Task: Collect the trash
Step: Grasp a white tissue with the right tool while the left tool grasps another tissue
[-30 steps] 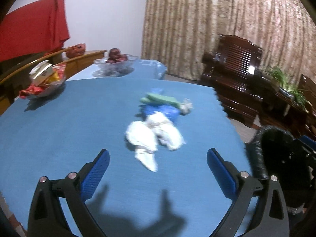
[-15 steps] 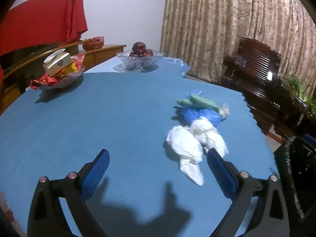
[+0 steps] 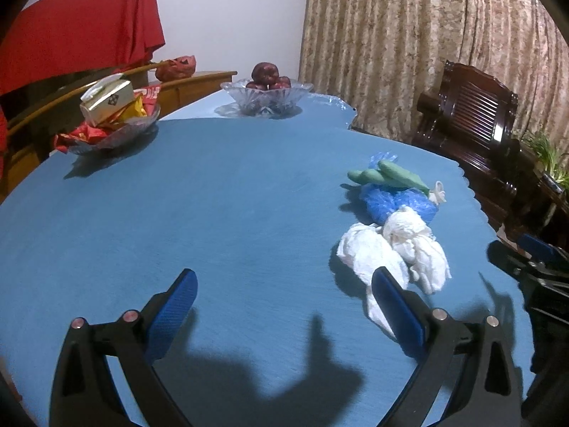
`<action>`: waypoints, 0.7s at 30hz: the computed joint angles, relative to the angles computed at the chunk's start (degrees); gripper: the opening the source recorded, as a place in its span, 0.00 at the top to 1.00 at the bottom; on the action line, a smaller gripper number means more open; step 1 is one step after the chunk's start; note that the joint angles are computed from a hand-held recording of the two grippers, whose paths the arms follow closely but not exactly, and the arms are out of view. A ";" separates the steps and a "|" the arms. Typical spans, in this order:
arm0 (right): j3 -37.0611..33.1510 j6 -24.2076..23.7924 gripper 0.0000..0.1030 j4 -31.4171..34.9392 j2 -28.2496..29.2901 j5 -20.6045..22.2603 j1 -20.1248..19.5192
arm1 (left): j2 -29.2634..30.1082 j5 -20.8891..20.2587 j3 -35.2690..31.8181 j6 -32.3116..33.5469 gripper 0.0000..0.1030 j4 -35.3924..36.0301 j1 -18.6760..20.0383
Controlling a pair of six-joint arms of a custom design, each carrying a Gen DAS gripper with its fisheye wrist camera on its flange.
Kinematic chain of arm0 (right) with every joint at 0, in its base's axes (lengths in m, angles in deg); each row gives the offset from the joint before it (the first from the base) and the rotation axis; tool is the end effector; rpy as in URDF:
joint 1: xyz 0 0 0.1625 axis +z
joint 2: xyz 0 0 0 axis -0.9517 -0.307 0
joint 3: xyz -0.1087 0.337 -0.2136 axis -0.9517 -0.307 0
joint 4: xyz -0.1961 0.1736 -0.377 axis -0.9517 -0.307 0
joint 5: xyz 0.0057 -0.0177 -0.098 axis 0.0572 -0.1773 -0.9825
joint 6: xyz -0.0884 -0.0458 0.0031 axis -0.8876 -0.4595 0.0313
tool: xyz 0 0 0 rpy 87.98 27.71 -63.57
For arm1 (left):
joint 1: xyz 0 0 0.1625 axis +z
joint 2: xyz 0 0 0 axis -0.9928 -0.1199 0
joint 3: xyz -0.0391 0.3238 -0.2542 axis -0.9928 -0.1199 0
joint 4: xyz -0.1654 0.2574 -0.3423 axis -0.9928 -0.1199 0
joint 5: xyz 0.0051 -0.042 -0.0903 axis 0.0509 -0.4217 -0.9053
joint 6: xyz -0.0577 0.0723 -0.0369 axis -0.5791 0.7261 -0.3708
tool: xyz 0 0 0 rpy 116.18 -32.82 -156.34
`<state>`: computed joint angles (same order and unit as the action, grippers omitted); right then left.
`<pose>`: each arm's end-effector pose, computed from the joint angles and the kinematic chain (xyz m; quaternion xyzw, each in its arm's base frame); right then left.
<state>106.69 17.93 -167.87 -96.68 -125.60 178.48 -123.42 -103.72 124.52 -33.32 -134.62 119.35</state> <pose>0.1841 -0.4050 0.1743 0.0809 -0.8273 0.4292 0.3532 -0.2147 -0.4130 0.1943 0.2742 0.8648 -0.3338 0.2559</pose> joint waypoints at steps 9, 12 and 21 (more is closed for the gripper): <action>-5.13 1.72 0.06 7.46 4.38 2.12 -2.84 | 0.94 -0.41 -0.76 0.51 0.07 -0.93 2.29; -6.30 3.81 0.24 12.49 4.19 3.55 -3.67 | 1.29 -0.55 -1.00 0.32 0.07 -1.09 2.62; -7.38 4.57 0.61 20.52 4.04 6.61 -4.00 | 2.54 -0.85 -1.61 -0.24 0.07 -1.38 2.45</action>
<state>99.32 22.50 -147.35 -92.64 -118.99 174.48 -120.88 -104.57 122.91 -33.56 -135.99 121.80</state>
